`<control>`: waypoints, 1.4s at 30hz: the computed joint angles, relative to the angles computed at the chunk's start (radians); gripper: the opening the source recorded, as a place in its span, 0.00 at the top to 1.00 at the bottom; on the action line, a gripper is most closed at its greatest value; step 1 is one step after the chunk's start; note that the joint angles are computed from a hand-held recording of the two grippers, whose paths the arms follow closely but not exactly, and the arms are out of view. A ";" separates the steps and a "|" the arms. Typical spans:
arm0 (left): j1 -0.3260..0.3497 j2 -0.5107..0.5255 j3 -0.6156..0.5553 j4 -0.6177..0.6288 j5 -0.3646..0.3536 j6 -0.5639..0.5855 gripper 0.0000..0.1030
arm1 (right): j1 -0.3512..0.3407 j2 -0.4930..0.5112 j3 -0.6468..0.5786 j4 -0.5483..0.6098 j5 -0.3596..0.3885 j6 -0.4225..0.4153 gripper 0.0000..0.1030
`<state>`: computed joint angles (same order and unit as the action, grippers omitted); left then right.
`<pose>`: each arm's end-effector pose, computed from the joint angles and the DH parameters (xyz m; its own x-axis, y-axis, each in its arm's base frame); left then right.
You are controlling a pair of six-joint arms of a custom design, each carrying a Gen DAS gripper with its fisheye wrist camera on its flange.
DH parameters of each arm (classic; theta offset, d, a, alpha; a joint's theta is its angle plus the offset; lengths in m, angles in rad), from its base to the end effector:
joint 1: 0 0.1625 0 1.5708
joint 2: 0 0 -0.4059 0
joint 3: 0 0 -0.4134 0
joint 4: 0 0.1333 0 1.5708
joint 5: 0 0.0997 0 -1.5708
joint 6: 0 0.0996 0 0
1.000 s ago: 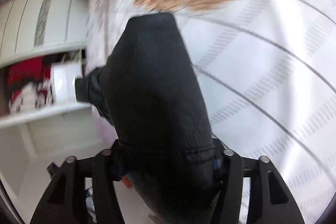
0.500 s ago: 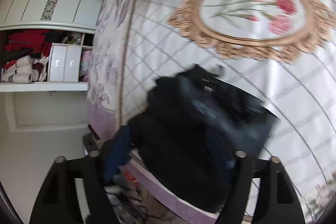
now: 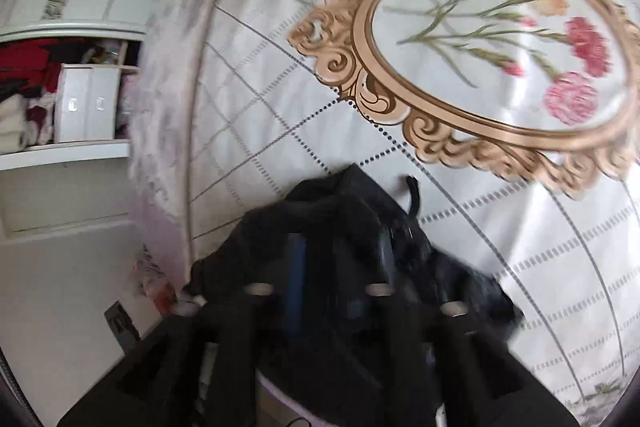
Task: Fold large clothes
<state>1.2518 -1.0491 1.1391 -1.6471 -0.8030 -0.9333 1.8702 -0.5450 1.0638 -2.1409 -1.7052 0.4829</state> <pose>-0.0313 -0.7403 0.4042 -0.6568 -0.6233 -0.4244 -0.3599 0.7537 -0.5499 0.3537 -0.7393 0.0745 -0.9772 0.1901 0.0947 0.1798 0.9778 -0.1076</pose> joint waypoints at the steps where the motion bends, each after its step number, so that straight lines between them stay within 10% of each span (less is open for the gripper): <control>1: -0.002 -0.021 0.026 -0.027 -0.011 -0.006 0.00 | 0.017 -0.071 0.088 -0.046 -0.018 0.021 0.07; 6: 0.016 0.005 0.027 -0.078 -0.105 0.009 0.00 | 0.013 -0.262 0.379 -0.089 -0.054 0.086 0.01; 13: 0.084 0.053 0.037 -0.333 -0.270 0.158 0.00 | -0.177 -0.250 0.624 -0.402 0.385 0.059 0.00; 19: 0.087 0.116 -0.037 -0.392 -0.283 0.244 0.01 | -0.153 -0.156 0.530 -0.471 0.404 0.050 0.00; 22: 0.072 0.136 -0.056 -0.424 -0.227 0.272 0.22 | -0.138 -0.134 0.520 -0.537 0.370 0.108 0.34; 24: 0.067 0.146 -0.072 -0.435 -0.229 0.308 0.52 | -0.130 -0.118 0.505 -0.562 0.374 0.136 0.41; 27: 0.052 0.158 -0.094 -0.422 -0.197 0.329 0.62 | -0.113 -0.100 0.469 -0.558 0.376 0.157 0.47; 37: -0.006 0.132 -0.147 -0.381 -0.170 0.316 0.68 | -0.073 -0.087 0.293 -0.398 0.448 0.109 0.54; 42: -0.045 0.247 -0.374 -0.299 -0.182 0.353 0.68 | -0.067 -0.085 0.168 -0.288 0.457 0.087 0.54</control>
<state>1.2073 -0.8024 0.7649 -1.9464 -0.9853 -0.5803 1.8030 -0.6296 1.2320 -2.4285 -1.2480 0.5704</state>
